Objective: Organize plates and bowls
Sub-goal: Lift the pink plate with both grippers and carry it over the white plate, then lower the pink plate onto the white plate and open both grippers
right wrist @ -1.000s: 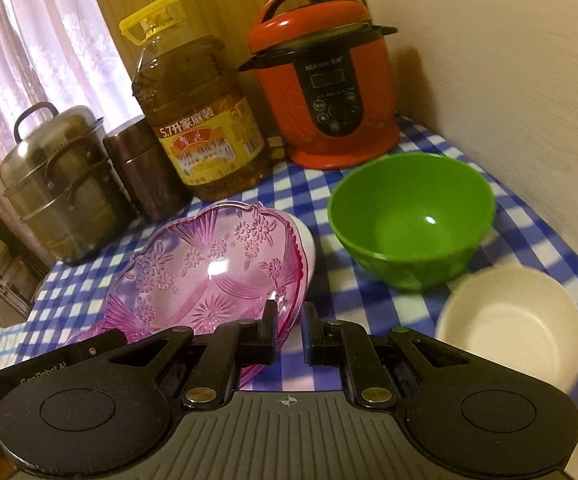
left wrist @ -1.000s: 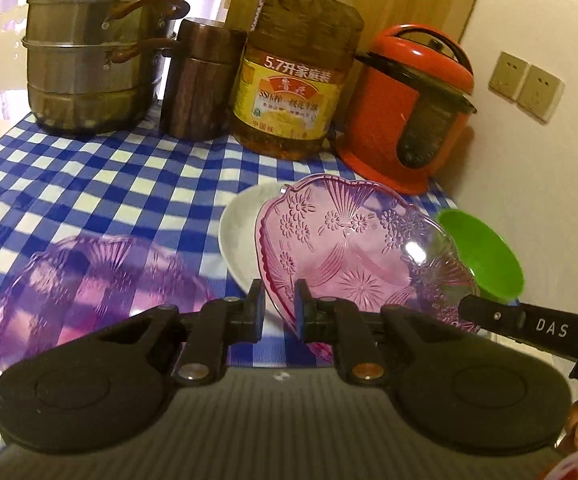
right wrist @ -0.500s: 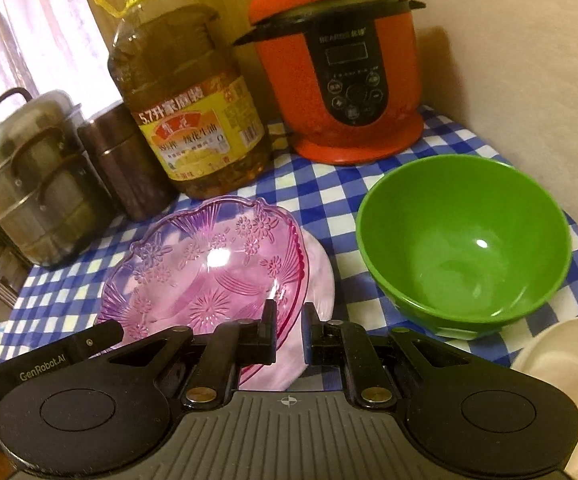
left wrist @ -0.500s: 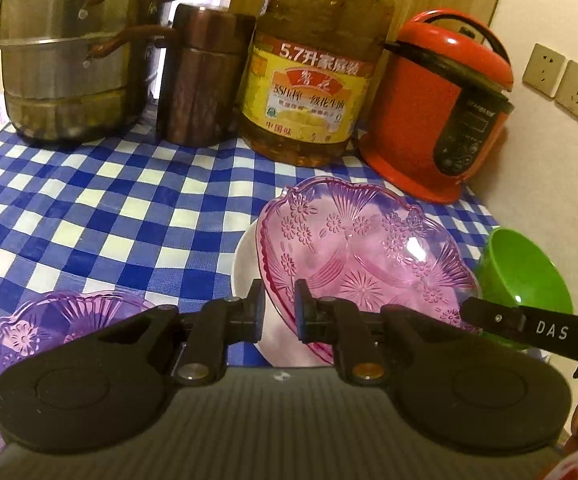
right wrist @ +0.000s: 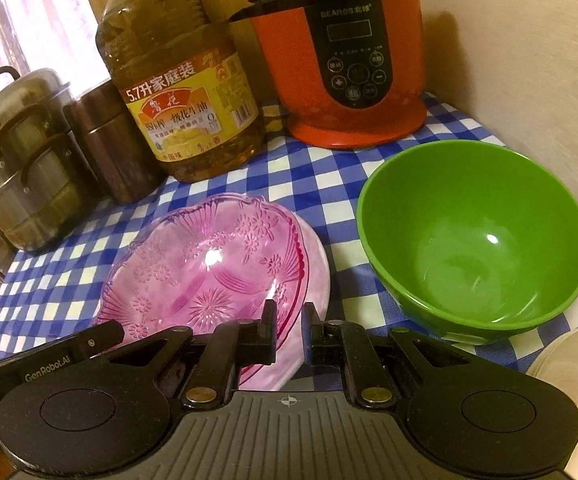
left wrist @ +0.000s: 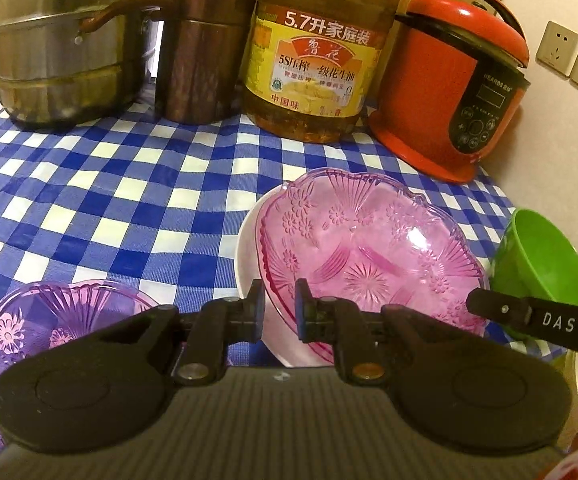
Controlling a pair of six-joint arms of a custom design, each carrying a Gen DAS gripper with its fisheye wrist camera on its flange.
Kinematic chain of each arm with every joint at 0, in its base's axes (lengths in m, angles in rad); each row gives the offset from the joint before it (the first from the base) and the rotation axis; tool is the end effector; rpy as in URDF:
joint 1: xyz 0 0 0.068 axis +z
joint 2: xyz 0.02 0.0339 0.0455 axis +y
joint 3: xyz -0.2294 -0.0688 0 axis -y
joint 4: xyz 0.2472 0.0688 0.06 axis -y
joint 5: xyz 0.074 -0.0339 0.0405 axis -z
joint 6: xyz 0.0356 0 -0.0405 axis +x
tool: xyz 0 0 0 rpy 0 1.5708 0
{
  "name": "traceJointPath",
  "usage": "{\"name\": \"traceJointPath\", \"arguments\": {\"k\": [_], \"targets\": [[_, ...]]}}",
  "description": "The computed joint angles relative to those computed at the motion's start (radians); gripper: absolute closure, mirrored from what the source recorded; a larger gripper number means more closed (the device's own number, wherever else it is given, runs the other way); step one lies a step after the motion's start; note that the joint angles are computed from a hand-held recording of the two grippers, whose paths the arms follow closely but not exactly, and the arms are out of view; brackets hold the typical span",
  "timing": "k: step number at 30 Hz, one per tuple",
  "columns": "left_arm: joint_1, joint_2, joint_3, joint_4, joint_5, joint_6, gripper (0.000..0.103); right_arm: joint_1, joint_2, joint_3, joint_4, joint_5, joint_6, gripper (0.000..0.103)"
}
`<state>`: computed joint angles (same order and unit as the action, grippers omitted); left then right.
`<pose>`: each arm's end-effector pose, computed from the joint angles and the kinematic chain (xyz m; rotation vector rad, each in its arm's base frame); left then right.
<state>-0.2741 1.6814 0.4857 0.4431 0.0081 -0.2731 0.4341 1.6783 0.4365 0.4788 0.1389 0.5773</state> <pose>0.2615 -0.0738 0.0586 0.0053 2.3406 -0.2833 0.2382 0.1050 0.0515 0.2377 2.3382 0.3434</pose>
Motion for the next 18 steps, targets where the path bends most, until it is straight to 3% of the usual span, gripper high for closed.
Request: {"name": "traceJointPath", "arguments": {"k": [8, 13, 16, 17, 18], "targets": [[-0.01, 0.005, -0.002, 0.009, -0.019, 0.008, 0.089, -0.002, 0.011, 0.004, 0.009, -0.006, -0.003, 0.091], [-0.029, 0.001, -0.007, 0.014, -0.051, 0.031, 0.086, -0.004, 0.014, 0.0, 0.022, -0.016, -0.009, 0.083], [-0.026, -0.012, -0.019, 0.027, -0.054, 0.027, 0.083, 0.003, 0.006, -0.011, 0.044, -0.013, -0.021, 0.059], [-0.025, -0.016, -0.021, 0.027, -0.057, 0.027, 0.079, 0.008, 0.0, -0.014, 0.045, -0.003, -0.021, 0.046], [-0.024, -0.023, -0.025, 0.026, -0.063, 0.026, 0.078, 0.01, -0.005, -0.022, 0.057, 0.002, -0.018, 0.043]]}}
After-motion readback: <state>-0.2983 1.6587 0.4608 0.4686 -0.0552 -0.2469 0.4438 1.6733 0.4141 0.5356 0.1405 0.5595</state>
